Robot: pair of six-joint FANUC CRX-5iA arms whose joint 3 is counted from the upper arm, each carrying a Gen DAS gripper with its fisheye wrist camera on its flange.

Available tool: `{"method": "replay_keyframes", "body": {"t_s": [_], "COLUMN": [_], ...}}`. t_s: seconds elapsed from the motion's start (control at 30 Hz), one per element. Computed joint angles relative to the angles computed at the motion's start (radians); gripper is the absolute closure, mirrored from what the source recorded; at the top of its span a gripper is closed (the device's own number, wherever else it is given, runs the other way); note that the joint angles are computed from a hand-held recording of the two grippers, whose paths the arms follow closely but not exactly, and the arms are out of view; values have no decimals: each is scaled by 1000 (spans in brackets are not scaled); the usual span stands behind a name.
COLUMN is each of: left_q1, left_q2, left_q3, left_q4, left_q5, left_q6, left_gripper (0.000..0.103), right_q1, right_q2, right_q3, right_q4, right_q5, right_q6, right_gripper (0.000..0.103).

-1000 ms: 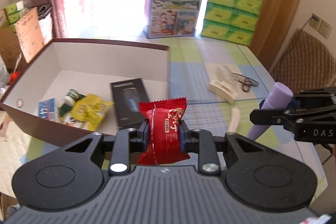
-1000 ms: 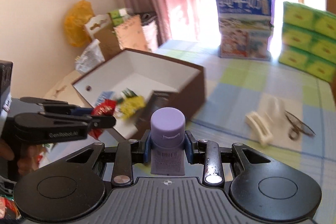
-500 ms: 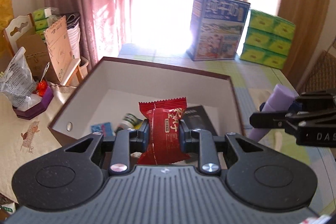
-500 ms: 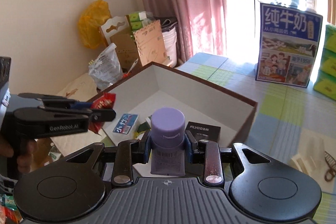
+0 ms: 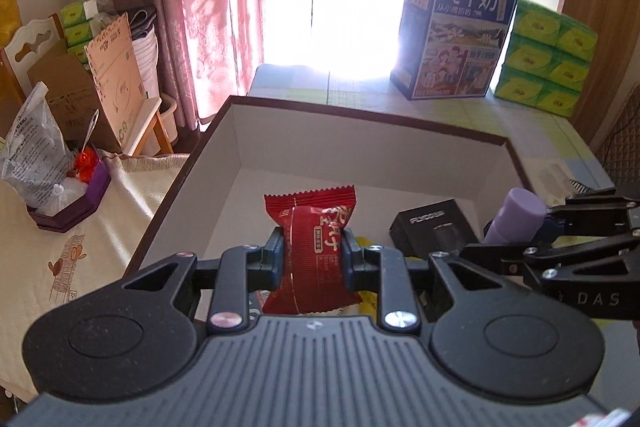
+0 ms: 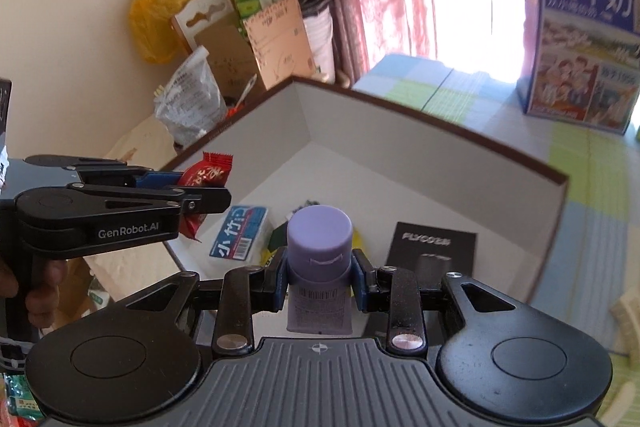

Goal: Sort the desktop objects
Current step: 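Carry the red packet and purple tube over the open box with both tools, then open both tools to drop the red packet and purple tube into the box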

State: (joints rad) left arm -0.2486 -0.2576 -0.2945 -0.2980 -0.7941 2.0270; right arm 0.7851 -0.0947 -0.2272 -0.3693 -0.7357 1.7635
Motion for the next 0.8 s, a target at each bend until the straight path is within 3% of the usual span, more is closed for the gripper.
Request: {"method": "replay_keyframes", "body": {"t_s": [0.33,0.8], "left_q1": [105,141], "left_q2": [76,155], "left_q3": [-33,-30], "left_q4": [165,245], "left_q5": [19,-26], "left_q6": [-179,-287], "left_gripper": [80,80], "right_q1": [42,76], "right_q2": [109,158], "right_q3": [40,48], "right_q4": [80,161], "right_q5": [-37,-56], "right_q6": [-102,-164], "right_gripper": [74,74]}}
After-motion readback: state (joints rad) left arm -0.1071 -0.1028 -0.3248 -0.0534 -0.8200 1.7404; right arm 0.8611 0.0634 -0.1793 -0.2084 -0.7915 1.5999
